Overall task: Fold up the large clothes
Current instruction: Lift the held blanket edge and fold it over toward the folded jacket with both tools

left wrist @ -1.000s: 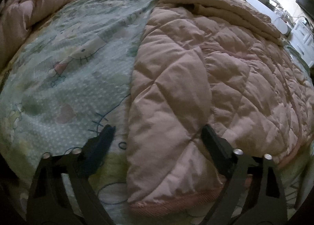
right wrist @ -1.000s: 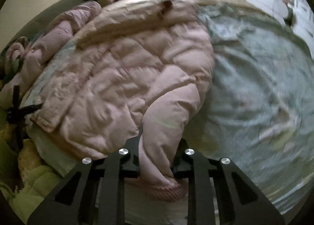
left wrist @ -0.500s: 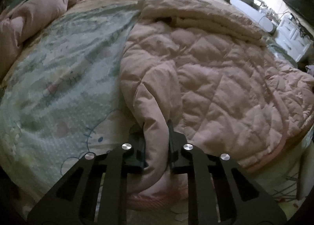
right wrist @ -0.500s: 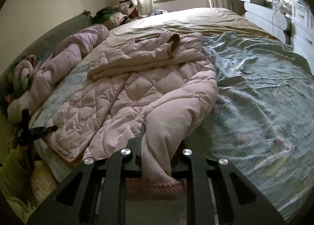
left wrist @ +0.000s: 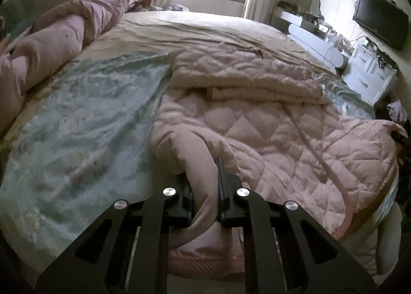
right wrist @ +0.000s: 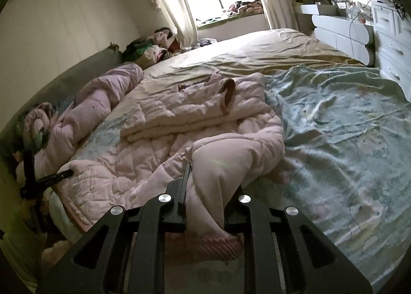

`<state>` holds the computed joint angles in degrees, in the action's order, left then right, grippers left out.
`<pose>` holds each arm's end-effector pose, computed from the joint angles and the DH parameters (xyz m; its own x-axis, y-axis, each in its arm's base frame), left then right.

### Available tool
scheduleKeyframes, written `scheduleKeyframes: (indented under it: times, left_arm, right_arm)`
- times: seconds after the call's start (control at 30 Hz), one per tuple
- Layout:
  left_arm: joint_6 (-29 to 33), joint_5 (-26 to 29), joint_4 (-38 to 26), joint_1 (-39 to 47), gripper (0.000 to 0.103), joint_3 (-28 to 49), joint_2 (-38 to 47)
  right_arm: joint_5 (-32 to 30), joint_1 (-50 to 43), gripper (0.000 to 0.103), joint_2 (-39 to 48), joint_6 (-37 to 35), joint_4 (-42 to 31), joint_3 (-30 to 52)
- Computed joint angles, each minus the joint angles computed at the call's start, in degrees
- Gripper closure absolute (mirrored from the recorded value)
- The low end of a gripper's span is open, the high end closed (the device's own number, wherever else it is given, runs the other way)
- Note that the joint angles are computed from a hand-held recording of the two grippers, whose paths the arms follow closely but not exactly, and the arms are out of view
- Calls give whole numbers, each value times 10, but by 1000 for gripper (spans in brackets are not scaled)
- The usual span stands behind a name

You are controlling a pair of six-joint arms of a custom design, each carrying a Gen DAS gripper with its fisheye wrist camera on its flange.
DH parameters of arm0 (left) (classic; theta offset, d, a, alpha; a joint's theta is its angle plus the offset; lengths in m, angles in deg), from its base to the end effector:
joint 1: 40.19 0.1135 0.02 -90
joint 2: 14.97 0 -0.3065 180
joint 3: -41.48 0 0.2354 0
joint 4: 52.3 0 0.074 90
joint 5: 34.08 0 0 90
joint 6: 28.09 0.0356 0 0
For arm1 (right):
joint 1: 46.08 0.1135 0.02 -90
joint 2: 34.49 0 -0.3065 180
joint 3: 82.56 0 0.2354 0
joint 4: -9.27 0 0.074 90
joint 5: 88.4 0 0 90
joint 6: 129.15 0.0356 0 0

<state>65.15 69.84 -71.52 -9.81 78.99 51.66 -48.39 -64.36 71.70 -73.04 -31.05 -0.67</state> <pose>0.1564 0.0817 0.1992 -0.6634 -0.3253 -0.6738 -0.3159 0.9381 -0.1419 0.3518 -0.0875 0.2234 -0.6508 -0.1626 -0.7417 -0.5697 0.7503 0.3354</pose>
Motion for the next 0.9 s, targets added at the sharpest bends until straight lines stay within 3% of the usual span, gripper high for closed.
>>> scheduleKeyframes:
  times: [0.9]
  left_arm:
    - [-46, -14, -31, -12, 96, 205, 114]
  right_arm:
    - [-5, 62, 87, 65, 173, 87, 156]
